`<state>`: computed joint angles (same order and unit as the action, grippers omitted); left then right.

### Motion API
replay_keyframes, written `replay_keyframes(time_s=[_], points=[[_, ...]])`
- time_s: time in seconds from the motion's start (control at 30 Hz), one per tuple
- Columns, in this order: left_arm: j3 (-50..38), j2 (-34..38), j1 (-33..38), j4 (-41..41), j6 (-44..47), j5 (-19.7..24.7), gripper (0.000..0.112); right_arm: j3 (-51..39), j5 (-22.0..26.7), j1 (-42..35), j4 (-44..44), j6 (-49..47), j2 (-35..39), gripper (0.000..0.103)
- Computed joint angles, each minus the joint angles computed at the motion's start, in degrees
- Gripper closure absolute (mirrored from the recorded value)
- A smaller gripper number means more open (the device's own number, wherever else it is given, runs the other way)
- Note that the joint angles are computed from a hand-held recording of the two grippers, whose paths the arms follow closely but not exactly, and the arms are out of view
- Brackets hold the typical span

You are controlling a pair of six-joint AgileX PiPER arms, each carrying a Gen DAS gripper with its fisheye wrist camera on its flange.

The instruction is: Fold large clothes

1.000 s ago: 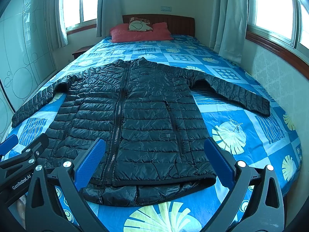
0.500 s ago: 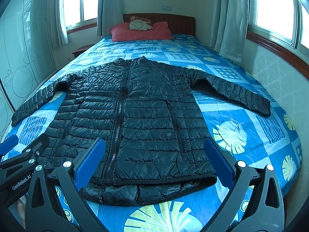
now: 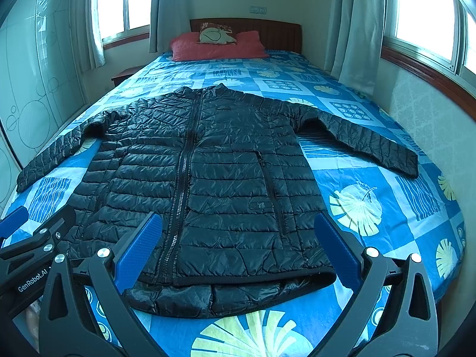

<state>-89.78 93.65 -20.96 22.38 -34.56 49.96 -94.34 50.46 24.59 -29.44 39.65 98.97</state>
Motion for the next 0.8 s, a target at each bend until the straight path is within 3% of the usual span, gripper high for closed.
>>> replay_keyframes(time_s=[0.33,0.67,0.73,0.77,0.8], points=[[-5.1,5.6,4.9,-5.0,4.9,0.5,0.014,-1.9,-1.5,-4.9,4.3,-3.0,4.1,0.002],[-13.8,18.2,18.7,-2.7,0.3,3.0,0.014,-4.7,-8.2,-23.7,22.0,-12.6,10.6,0.002],[-15.9,21.0,21.8,-2.7,0.1,3.6,0.014,-4.9,-11.2,-29.8,29.1,-16.3,12.5,0.013],[-16.9,22.5,23.3,-2.3,-0.4,4.2,0.014,-5.9,-11.2,-32.6,31.2,-16.7,13.9,0.036],[-17.5,23.8,24.6,-1.5,-1.2,4.4,0.014,-7.0,-10.8,-34.8,33.2,-17.1,15.2,0.045]])
